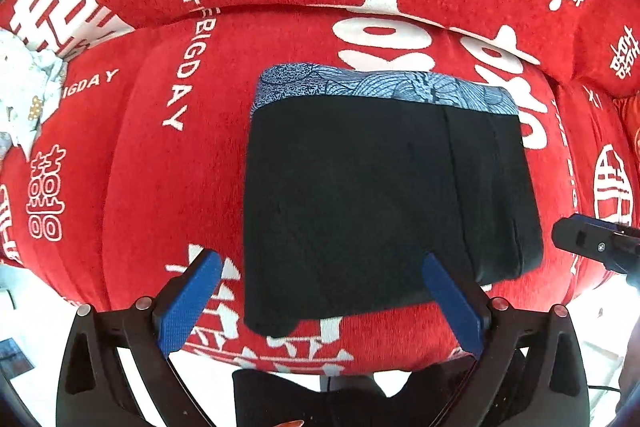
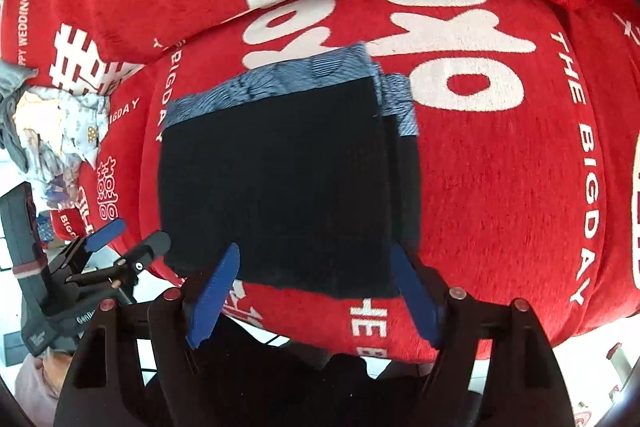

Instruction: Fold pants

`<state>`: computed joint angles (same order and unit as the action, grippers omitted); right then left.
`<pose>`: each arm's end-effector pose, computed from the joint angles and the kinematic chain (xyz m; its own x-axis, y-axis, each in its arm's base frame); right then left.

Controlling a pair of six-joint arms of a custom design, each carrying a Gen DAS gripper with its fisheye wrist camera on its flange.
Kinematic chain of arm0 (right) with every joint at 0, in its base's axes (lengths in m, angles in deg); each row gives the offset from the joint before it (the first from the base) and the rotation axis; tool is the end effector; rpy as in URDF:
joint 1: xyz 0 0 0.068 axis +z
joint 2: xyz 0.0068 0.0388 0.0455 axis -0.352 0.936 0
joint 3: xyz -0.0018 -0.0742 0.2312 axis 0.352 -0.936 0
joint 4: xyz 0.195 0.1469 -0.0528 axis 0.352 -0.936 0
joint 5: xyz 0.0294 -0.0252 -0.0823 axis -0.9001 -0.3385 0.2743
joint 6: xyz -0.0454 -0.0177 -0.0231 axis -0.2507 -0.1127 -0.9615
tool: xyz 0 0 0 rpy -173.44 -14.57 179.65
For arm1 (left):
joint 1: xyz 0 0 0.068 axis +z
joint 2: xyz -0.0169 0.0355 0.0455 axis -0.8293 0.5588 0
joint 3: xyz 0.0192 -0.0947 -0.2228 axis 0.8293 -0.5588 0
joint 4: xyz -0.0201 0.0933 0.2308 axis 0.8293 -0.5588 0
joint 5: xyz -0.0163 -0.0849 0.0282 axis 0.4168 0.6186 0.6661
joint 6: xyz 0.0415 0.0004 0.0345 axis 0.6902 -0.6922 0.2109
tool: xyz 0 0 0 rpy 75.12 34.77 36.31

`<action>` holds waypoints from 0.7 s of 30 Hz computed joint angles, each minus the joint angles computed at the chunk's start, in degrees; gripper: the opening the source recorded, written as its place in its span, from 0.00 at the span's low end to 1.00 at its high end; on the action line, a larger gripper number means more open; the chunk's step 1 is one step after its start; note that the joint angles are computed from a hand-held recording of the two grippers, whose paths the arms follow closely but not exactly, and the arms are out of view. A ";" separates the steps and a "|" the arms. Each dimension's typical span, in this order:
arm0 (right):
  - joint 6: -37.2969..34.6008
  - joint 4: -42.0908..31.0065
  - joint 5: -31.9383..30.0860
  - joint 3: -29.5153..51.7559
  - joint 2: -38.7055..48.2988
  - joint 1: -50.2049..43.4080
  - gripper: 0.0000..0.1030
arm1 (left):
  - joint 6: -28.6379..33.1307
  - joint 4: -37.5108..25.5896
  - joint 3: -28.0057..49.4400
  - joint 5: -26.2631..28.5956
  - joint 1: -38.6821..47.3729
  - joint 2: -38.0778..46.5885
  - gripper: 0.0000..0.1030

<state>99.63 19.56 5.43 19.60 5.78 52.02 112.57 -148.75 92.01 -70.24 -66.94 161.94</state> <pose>0.0899 0.2742 0.2466 -0.6716 0.7387 0.0570 0.7145 0.6256 0.3132 0.2556 -0.0515 0.2540 -0.7063 0.7037 -0.0770 0.7066 0.7074 -0.0180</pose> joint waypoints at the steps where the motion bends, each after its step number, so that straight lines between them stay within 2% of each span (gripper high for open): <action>1: -0.23 -1.49 -0.37 2.07 1.17 -0.19 0.78 | -0.04 -0.88 0.35 -0.12 -0.05 -0.48 0.98; 5: -1.23 -6.62 -1.44 9.14 4.80 -0.79 0.81 | 0.16 -2.00 0.78 -1.18 -0.52 -2.38 0.98; 7: -1.78 -9.32 -2.30 12.23 6.40 -1.05 0.86 | -0.08 -2.41 1.28 -1.50 -0.72 -3.04 0.98; 10: -1.94 -13.74 -3.00 16.70 8.57 -1.07 1.00 | -0.54 -3.30 2.36 -2.65 -1.19 -2.88 0.98; 14: -2.41 -18.49 -3.29 21.33 10.78 -1.02 1.00 | -1.13 -5.43 4.44 -3.44 -1.84 -1.88 0.98; 18: -1.63 -18.43 -4.26 21.80 10.12 -1.18 1.00 | -1.12 -7.74 6.78 -3.97 -2.17 -1.09 0.98; 21: -1.26 -20.97 -4.85 24.54 11.31 -1.15 1.00 | -1.16 -9.68 8.54 -3.98 -2.16 -0.32 0.98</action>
